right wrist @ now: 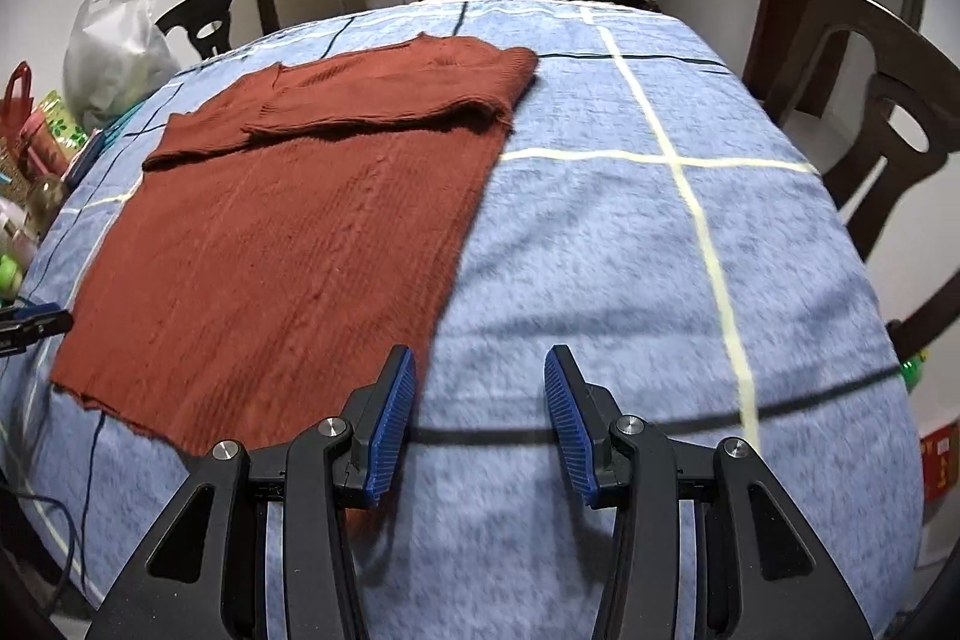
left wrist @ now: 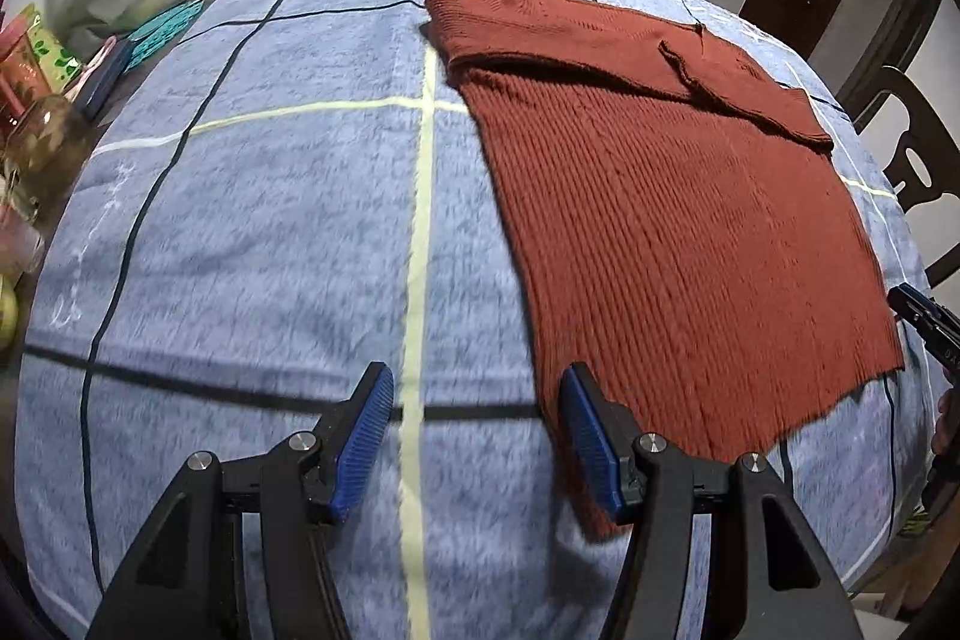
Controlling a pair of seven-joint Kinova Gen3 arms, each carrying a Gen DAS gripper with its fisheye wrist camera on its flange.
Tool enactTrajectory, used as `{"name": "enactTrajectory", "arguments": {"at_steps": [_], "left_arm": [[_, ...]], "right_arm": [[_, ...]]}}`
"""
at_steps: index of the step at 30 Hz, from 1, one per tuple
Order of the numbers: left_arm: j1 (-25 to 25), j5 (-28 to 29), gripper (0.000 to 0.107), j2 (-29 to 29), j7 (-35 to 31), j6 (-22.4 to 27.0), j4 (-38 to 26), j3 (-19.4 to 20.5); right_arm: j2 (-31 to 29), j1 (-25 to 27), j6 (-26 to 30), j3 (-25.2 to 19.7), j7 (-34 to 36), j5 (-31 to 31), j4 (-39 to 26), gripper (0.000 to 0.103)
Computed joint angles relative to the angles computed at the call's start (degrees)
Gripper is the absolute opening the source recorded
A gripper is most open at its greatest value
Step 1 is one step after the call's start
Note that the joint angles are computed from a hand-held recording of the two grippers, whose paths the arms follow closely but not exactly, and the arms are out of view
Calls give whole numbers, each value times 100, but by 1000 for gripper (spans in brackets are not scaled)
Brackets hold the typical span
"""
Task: Fold small clothes
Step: 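Move both tools back to the sweater hem and hover open, then close the left tool on the sweater hem edge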
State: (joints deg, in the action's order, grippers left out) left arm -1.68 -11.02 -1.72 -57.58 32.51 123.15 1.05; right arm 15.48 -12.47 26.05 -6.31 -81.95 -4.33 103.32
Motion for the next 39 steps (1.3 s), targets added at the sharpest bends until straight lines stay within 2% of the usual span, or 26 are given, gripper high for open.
{"name": "enactTrajectory", "arguments": {"at_steps": [2,3,6,8,10,11,13,16,18,21,23,26,28,30,35,39], "left_arm": [[106,-33,61,-51,133,123,-2,-76],[252,29,61,-92,126,155,17,-241],[872,646,61,-333,-294,-207,245,-1037],[1375,1112,61,-495,-583,-513,404,-1568],[1808,1578,61,-505,-1042,-540,392,-2040],[1892,1811,61,-468,-1272,-549,379,-2140],[1774,2155,61,-385,-1667,-547,365,-2045],[1482,2535,61,-248,-2020,-489,337,-1798],[1415,2584,60,-238,-2018,-573,370,-1731],[944,2971,60,-218,-2331,-608,394,-1377],[656,3039,60,-273,-2386,-621,452,-1106],[893,2790,58,-300,-2177,-642,465,-1286],[1145,2620,49,-319,-2028,-649,475,-1492],[1306,2722,38,-333,-2121,-651,486,-1669],[1454,2652,38,-270,-2057,-672,432,-1674],[1511,2934,38,-193,-2395,-621,373,-1787]], "right_arm": [[-138,155,-139,-72,68,-202,163,46],[-187,388,-182,-247,242,-435,219,46],[-328,1140,-203,-853,747,-1134,335,46],[-390,1273,-211,-915,1186,-1600,411,46],[-417,1353,-154,-948,1652,-2066,470,46],[-391,1504,-74,-1089,1885,-2288,459,46],[-297,1528,134,-1056,2291,-2685,430,46],[-197,1035,315,-551,2308,-2800,393,46],[-142,982,333,-527,2326,-2838,384,46],[-129,895,272,-520,2348,-2860,415,46],[-115,872,281,-538,2381,-2867,405,46],[-70,904,318,-572,2463,-2961,390,45],[-50,887,343,-559,2458,-2966,388,40],[-47,871,334,-551,2452,-2960,397,34],[-7,961,442,-579,2542,-3071,364,32],[99,1165,687,-614,2748,-3390,266,31]]}}
